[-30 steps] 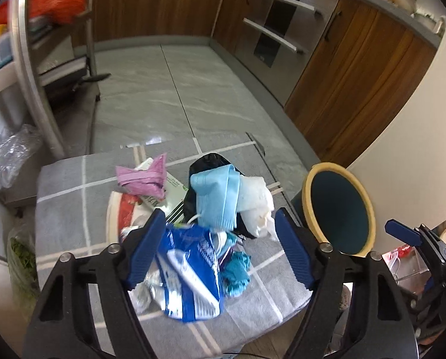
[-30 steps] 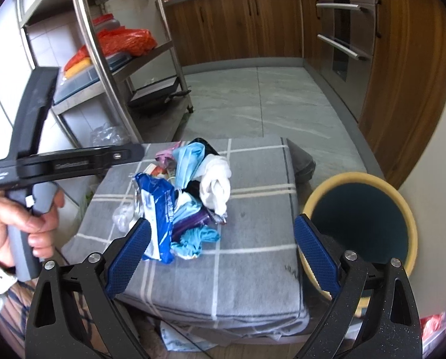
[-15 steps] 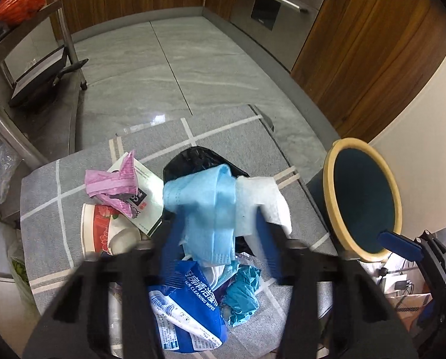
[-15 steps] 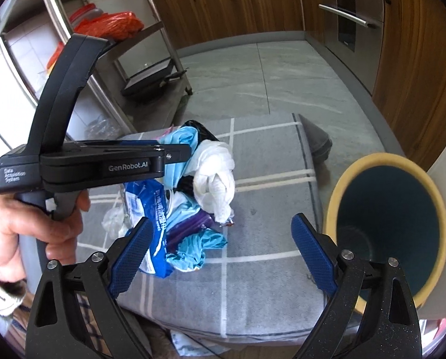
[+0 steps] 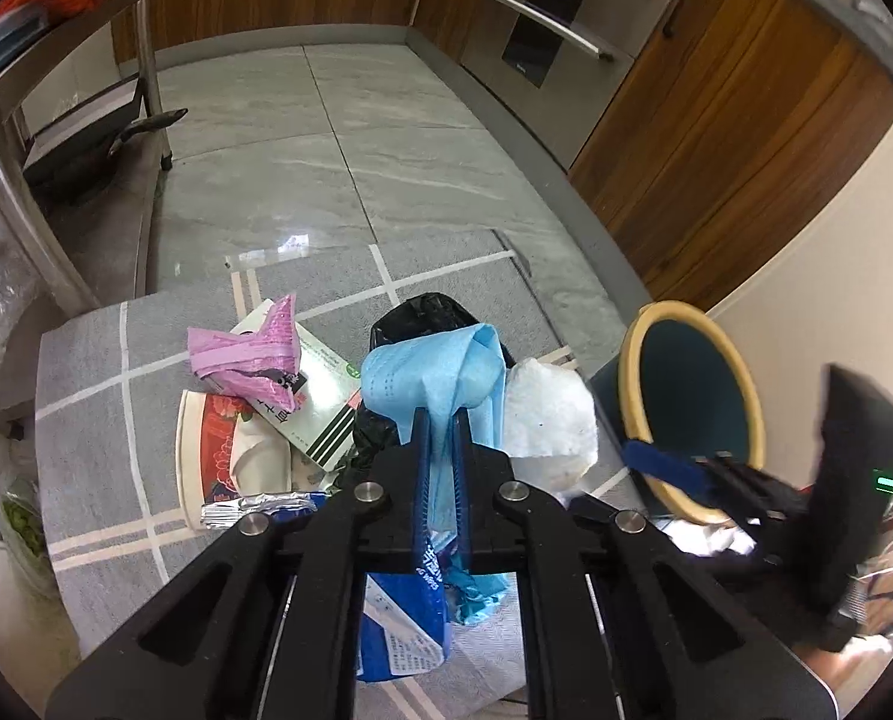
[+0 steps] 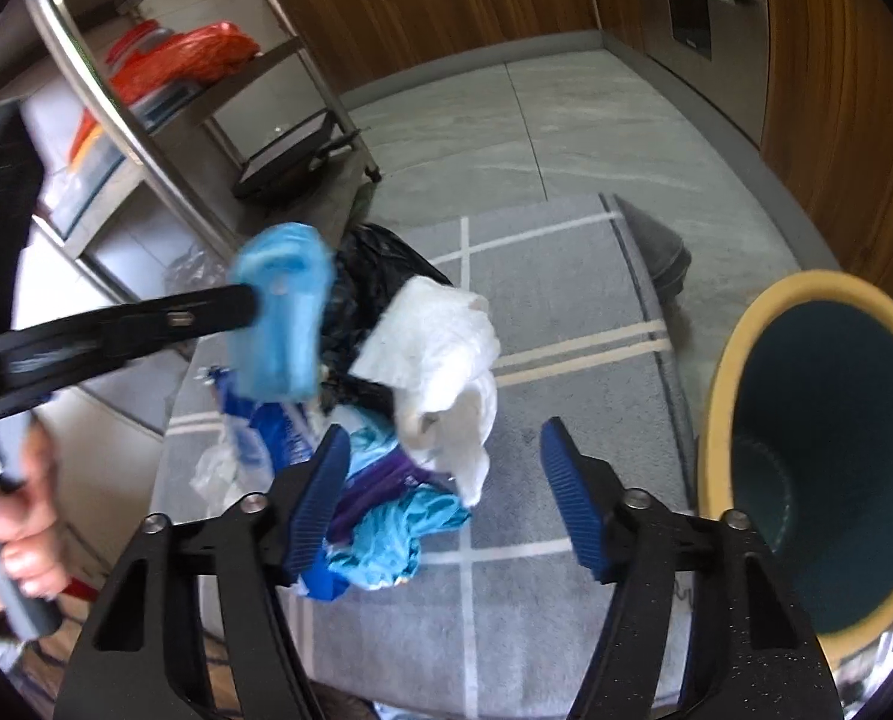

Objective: Collect trash
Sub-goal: 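Grasp the light-blue mask with the left tool while the right tool grasps the white tissue, then carry the mask and tissue in both tools over the yellow-rimmed bin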

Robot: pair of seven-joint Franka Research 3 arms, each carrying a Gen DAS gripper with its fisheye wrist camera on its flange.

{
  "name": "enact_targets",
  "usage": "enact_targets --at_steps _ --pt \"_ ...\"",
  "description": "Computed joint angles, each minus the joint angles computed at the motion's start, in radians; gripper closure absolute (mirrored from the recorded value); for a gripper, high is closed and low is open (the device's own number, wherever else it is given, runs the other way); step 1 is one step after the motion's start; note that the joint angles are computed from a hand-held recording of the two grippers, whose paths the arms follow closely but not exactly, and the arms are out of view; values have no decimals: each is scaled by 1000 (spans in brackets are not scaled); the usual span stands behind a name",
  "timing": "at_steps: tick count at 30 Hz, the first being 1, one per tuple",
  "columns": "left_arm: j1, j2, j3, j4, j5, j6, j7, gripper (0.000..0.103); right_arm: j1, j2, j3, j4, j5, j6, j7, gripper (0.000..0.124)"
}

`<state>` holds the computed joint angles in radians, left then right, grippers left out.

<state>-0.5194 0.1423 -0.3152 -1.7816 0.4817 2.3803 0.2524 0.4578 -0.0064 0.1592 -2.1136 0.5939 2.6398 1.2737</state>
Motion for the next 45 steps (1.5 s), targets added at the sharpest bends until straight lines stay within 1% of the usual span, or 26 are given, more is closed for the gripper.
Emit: enact_targets --at_steps 2,3,4,5,7,8,9,10,12,17,23,24,25,27,28,34,39,41,42,44,45 --pt "0 -9 1 -2 8 7 0 97 -2 21 -1 16 46 0 -26 59" --pt "-1 -9 0 0 13 9 -2 97 -3 33 0 26 72 -1 -45 64" --pt "-1 -11 1 1 18 12 -4 97 -5 42 1 36 85 -9 -56 72" --pt "-1 -13 0 1 20 14 -4 97 -5 46 2 40 88 -14 -57 75" --pt "1 -15 0 2 22 17 1 97 -8 50 5 44 106 -19 -71 92" --pt "1 -14 0 4 23 18 2 97 -8 53 6 46 109 -21 -79 98" --pt "1 -12 -1 6 22 18 5 97 -8 54 6 46 105 -20 -83 109" --pt "2 -12 -1 5 19 21 6 97 -8 49 7 37 107 -12 -90 116" --pt "3 -13 0 3 16 24 5 97 -9 47 6 30 105 0 -89 122" --pt "5 -28 1 -11 26 30 -17 97 -17 28 0 9 150 8 -99 123" --pt "9 -40 -3 -22 36 41 -40 97 -36 4 -21 -14 119 -8 -56 122" --pt "9 -41 -3 -22 38 44 -41 97 -42 1 -26 -19 98 -8 -34 115" --pt "9 -42 -4 -22 41 47 -43 97 -45 -4 -27 -29 82 1 -20 103" --pt "9 -45 -5 -22 45 53 -46 97 -52 -11 -32 -47 58 19 -6 87" --pt "9 -46 -5 -21 48 55 -47 97 -54 -10 -33 -51 39 21 2 84" --pt "6 -49 -8 -12 66 74 -51 97 -53 22 -26 -53 -136 26 74 75" --pt "0 -45 -9 6 83 80 -53 97 -35 56 -21 -55 -331 51 158 74" --pt "-1 -43 -9 9 85 83 -52 97 -28 69 -22 -59 -388 62 178 75" --pt "-1 -42 -9 10 84 86 -49 97 -27 74 -22 -61 -401 65 182 86" --pt "-2 -35 -9 19 83 85 -43 97 -27 77 -22 -68 -403 71 183 102" --pt "-4 -30 -9 25 83 83 -41 97 -27 75 -21 -70 -396 75 180 107"
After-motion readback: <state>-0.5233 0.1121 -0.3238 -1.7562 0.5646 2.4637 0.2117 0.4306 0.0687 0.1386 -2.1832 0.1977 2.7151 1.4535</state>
